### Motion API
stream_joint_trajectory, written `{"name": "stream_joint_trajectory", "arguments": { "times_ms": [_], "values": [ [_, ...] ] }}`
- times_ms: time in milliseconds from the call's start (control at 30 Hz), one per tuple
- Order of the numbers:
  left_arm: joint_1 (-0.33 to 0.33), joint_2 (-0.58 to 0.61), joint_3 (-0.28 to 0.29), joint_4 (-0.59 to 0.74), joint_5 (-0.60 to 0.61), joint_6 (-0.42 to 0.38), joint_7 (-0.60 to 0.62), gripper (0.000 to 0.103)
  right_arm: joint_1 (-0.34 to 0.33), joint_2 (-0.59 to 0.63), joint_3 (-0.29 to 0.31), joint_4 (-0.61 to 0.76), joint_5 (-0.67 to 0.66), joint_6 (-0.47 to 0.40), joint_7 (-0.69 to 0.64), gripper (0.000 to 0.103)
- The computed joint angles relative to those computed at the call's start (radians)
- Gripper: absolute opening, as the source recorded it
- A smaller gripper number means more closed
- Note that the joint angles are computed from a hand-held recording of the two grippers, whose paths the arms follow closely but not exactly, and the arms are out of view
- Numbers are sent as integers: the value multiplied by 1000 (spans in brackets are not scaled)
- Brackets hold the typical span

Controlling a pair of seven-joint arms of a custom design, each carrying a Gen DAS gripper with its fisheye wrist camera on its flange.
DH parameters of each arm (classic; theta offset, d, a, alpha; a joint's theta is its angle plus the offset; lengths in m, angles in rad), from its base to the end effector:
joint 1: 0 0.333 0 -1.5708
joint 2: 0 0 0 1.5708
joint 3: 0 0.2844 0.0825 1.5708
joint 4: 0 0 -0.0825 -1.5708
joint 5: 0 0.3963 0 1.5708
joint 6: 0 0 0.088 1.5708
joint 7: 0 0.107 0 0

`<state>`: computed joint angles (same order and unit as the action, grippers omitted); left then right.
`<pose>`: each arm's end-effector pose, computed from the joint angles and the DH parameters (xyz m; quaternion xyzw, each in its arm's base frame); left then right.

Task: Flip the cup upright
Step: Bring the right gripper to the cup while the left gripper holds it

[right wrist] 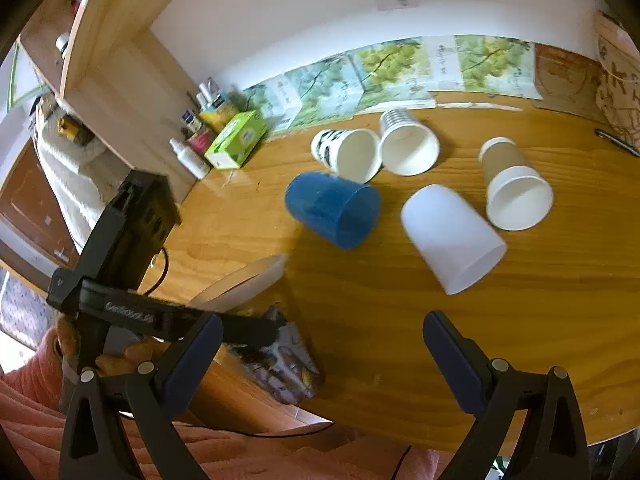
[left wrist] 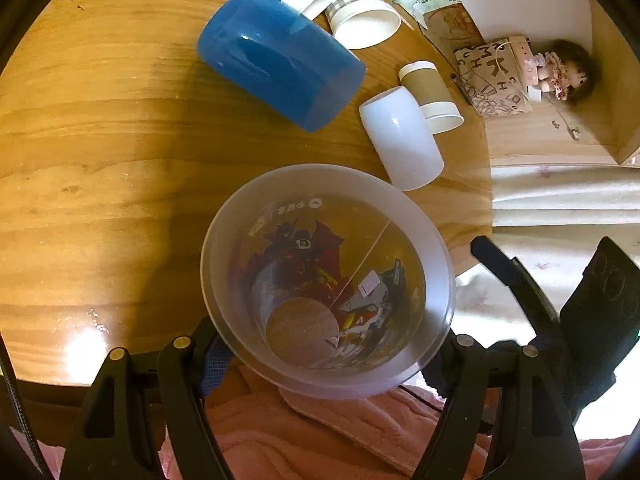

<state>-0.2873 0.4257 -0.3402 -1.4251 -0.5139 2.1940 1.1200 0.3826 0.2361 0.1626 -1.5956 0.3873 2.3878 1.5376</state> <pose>0.5906 -0.4003 0.4776 0.7001 -0.6283 0.2379 0.2419 0.5865 0.3476 0.5260 -0.7760 0.5403 0.0216 0.3246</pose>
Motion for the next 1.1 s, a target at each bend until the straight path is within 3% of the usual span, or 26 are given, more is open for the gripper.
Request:
{"name": "stream_joint_trajectory", "arguments": {
  "times_ms": [200,700,1100],
  "values": [
    [27,16,-4,9,-37,-29,40,79,35,27,0,34,-87,-22,32,101],
    [48,57,2,51,-39,-92,95,79,75,146,8,170,-158,-106,66,101],
    [73,53,6,51,-51,-153,128,82,112,258,0,281,-208,-119,144,101]
  ]
}}
